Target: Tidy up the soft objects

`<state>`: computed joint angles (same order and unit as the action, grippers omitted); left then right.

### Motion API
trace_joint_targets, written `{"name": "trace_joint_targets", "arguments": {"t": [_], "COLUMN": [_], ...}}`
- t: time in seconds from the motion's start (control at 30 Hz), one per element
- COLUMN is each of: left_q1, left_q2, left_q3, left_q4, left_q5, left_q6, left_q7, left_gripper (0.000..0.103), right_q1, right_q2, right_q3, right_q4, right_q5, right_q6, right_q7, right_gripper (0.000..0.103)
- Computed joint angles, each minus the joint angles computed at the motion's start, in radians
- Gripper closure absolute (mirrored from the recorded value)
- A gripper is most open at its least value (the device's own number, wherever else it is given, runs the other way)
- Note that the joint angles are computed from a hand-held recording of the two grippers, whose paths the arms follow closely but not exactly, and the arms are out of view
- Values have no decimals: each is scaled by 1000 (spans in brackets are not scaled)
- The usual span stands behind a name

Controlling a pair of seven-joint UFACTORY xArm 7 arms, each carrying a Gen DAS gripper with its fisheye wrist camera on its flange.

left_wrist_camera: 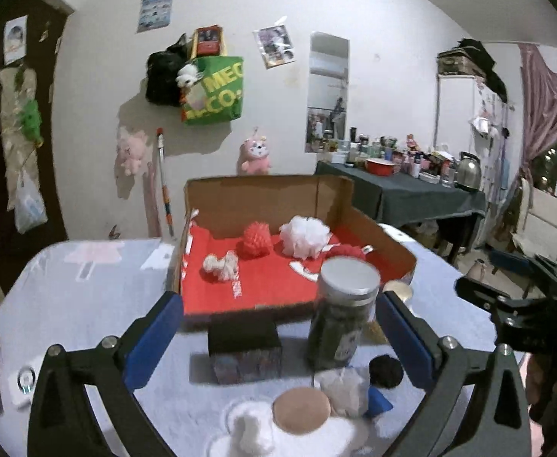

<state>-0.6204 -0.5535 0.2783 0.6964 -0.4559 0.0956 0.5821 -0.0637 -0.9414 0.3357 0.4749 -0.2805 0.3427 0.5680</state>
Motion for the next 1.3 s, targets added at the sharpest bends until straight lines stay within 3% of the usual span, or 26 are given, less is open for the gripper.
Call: {"name": "trace_joint_targets", "arguments": {"t": [0.1, 0.37, 0.67, 0.7, 0.73, 0.77, 0.8, 0.87, 0.9, 1.07, 1.2, 1.3], "left_q1": [11, 35, 76, 80, 85, 92, 100, 105, 110, 122, 124, 128], "left_q2": [1, 49, 88, 90, 92, 93, 95, 100, 101, 105, 102, 94], "left_q3": [-12, -38, -52, -55, -56, -62, -66, -66, -70, -77, -75, -78], "left_q4": [-41, -94, -84, -82, -78, -78, -76, -69, -67, -61, -62, -68], "left_q5": [4, 18, 15, 12, 9, 6, 4, -5, -10, -38, -62, -76], "left_q6": [-14, -3, 37, 42, 49, 53, 56, 66, 70, 82, 94, 105], "left_q7": [-18, -55, -45, -42, -36, -33, -31, -18, -14, 8, 33, 46], "left_gripper": [0, 0, 0, 0, 0, 0, 0, 0, 0, 0, 0, 0], "right_q1": [-12, 26, 26, 29, 32, 37, 56, 86, 77, 122, 300, 465], "right_q2": [-23, 33, 210, 232, 250, 268, 283, 294, 284, 201, 120, 89], "right_q3": [28, -20, -95, -100, -104, -108, -126, -156, -146, -160, -295, -438], "right_q4": [-47, -118, -59, -49, -40, -29, -24, -28, -39, -83, -122, -140], "right_q5": [-3, 35, 49, 48, 48, 51, 62, 86, 83, 111, 243, 376], "right_q6": [-18, -45, -66, -63, -58, -44, -35, -39, -49, -66, -84, -96], "right_q7": [34, 58, -28, -40, -50, -59, -74, -97, -90, -117, -203, -291], "right_gripper": [10, 10, 11, 20, 39, 50, 67, 73, 82, 94, 95, 95]}}
